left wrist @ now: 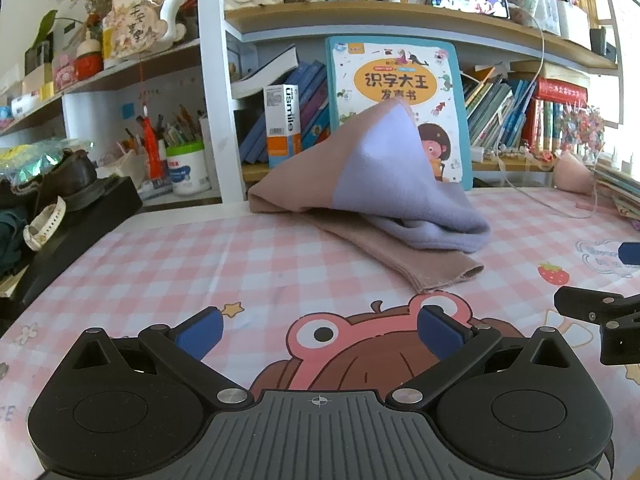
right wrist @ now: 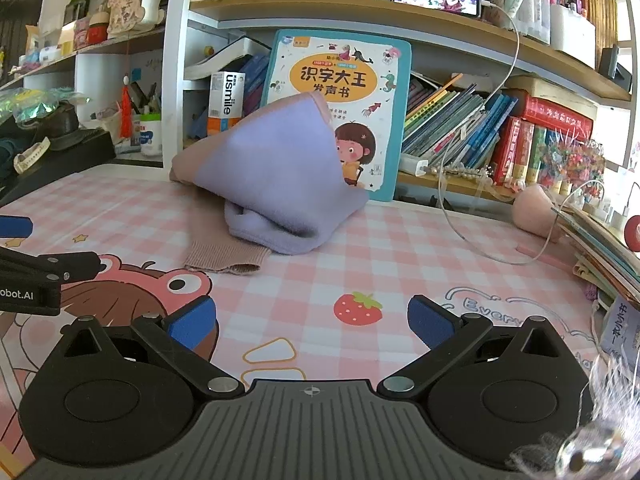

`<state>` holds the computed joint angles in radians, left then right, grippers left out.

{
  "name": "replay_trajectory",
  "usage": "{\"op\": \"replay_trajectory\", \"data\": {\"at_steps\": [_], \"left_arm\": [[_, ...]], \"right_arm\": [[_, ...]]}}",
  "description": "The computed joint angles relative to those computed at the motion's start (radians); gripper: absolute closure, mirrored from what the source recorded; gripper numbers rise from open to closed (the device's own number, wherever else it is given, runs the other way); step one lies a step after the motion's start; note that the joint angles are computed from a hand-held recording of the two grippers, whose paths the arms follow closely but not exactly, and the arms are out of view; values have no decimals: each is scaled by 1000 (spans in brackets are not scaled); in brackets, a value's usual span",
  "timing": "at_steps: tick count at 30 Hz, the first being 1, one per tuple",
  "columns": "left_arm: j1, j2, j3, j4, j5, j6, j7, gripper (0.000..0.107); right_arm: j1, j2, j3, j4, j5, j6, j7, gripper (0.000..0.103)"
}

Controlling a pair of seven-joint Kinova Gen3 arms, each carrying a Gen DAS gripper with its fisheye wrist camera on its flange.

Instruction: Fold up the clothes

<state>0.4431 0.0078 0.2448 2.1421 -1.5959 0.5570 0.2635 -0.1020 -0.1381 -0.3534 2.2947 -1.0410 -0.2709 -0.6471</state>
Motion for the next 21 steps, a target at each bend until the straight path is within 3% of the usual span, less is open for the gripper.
{"op": "replay_trajectory", "data": {"at_steps": [12,21], "left_arm": [[-1,-4,0,7,-13,2,1,4],[-8,-4,-3,5,-9,-9,-3,4]], "right_arm": [[3,6,10,0,26,14,-23,0],[16,10,-4,-11,-24,24,33,0]]}}
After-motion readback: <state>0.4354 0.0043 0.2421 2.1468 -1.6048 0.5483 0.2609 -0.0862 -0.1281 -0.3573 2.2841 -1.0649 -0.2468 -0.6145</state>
